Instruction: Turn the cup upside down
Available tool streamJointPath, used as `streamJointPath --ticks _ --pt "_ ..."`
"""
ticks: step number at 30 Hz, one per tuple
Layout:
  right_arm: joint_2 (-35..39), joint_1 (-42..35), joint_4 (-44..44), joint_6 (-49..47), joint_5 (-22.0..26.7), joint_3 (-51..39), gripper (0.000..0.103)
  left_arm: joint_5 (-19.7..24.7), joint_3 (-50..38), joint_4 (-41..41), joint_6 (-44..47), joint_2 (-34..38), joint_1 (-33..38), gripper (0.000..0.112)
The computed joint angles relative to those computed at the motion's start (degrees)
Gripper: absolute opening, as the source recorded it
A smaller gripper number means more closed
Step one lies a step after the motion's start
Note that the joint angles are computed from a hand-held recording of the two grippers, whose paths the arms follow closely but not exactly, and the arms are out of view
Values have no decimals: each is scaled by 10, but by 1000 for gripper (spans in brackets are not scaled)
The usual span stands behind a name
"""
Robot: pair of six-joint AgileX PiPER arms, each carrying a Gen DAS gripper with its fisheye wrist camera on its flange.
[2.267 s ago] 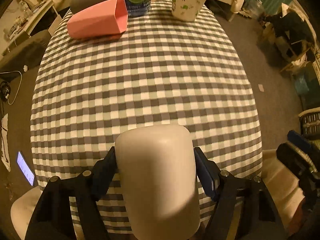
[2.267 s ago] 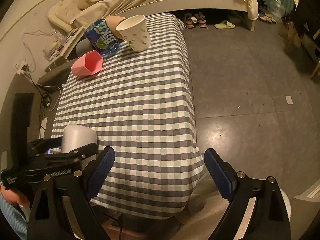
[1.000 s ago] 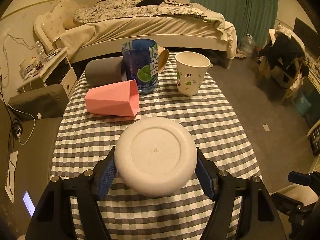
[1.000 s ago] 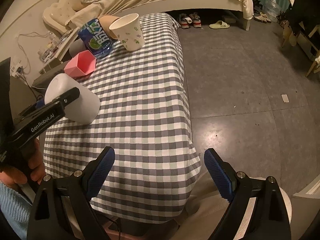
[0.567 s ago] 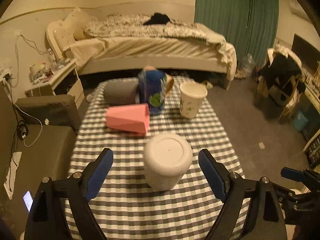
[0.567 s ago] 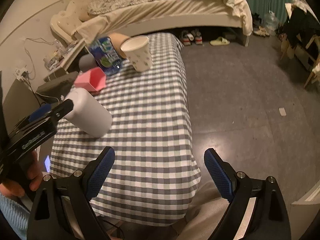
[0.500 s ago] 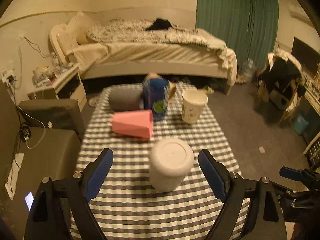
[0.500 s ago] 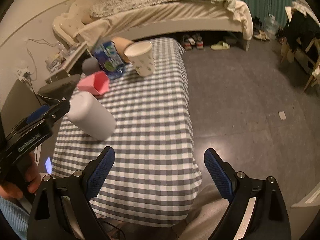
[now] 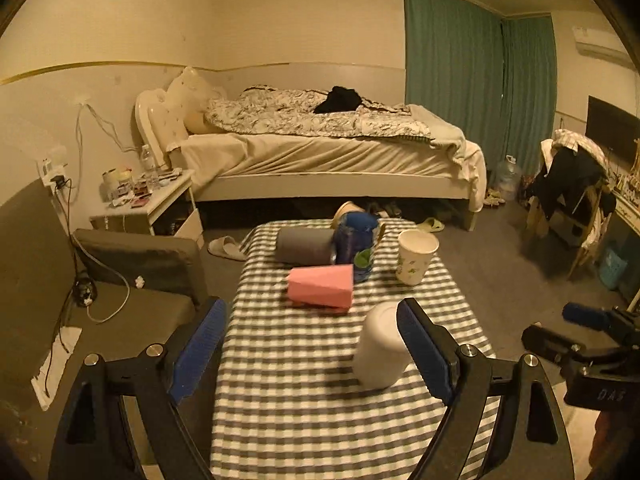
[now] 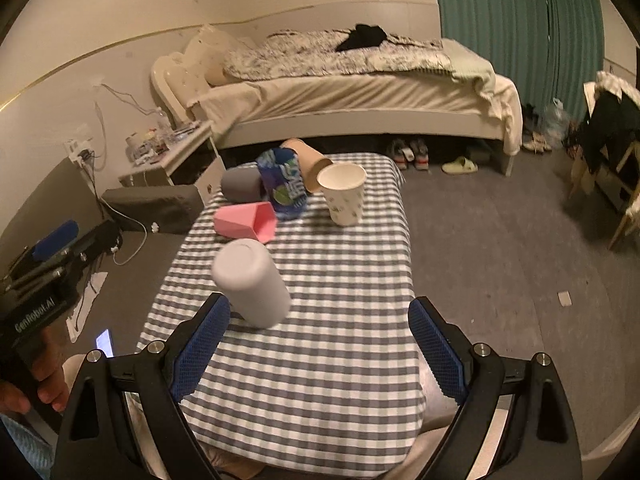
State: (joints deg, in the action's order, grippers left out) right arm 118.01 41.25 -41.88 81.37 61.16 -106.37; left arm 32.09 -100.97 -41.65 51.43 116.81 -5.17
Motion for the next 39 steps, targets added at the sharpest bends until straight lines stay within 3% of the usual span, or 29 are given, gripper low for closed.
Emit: streamJointPath --ticks 10,14,19,39 --pt "57 34 -79 80 22 -9 92 -32 70 -108 114 20 30 90" --pt "74 44 -116 115 28 1 103 -45 105 -187 192 22 37 95" --pt "89 46 -123 115 24 1 103 -43 137 -248 259 21 45 103" --pt "123 50 -111 87 50 -40 103 -51 137 -224 246 22 44 103"
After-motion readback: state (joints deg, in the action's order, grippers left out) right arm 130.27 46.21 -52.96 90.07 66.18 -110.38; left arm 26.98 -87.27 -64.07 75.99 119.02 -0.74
